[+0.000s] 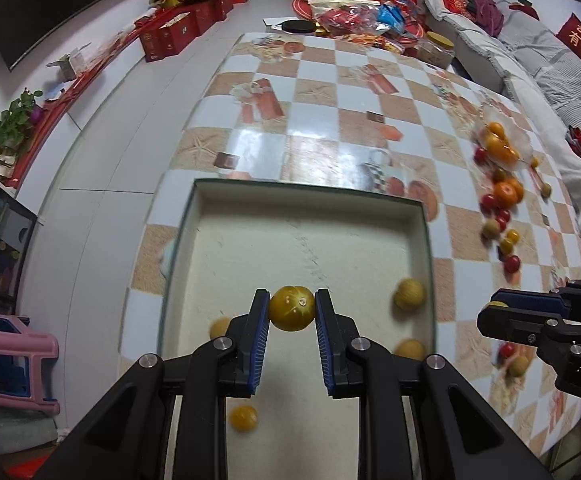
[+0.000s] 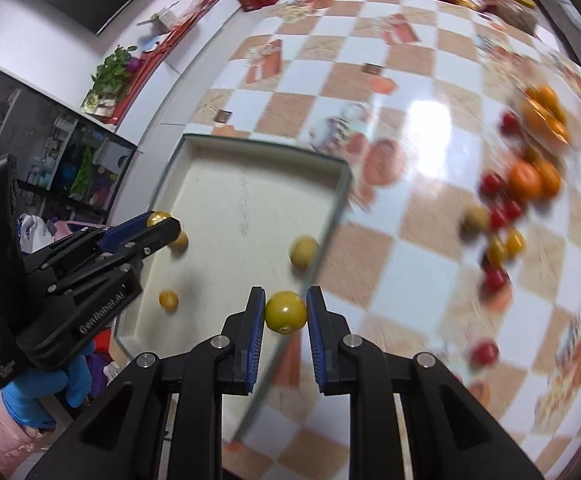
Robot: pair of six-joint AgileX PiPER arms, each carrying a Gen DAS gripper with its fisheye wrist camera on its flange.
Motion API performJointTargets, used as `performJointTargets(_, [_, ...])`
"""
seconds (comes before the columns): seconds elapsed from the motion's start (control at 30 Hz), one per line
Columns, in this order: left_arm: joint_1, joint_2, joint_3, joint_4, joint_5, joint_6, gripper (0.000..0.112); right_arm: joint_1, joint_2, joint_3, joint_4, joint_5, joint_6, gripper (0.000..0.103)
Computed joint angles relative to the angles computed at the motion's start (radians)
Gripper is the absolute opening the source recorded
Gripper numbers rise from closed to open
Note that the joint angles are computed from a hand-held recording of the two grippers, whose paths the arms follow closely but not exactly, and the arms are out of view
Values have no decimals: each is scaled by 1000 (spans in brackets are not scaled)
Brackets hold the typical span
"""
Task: Organize fruits
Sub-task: 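Carry both held yellow tomatoes over the white tray, then open both tools to drop the yellow tomatoes into the tray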
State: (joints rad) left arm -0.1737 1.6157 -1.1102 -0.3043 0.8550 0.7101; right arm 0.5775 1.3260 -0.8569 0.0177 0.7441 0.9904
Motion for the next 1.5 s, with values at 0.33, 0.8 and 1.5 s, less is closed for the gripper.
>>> performJointTargets(0.33, [-69, 174, -80, 110, -96, -131, 24, -172, 251, -118, 156, -69, -283, 23])
performJointTargets(0.8, [-111, 223, -57, 183, -160, -177, 24, -193, 412, -200, 166, -57, -325, 24])
performJointTargets(1.5, [-43, 132, -35, 141, -126, -108, 76, -207, 275, -142, 178, -137, -271, 95])
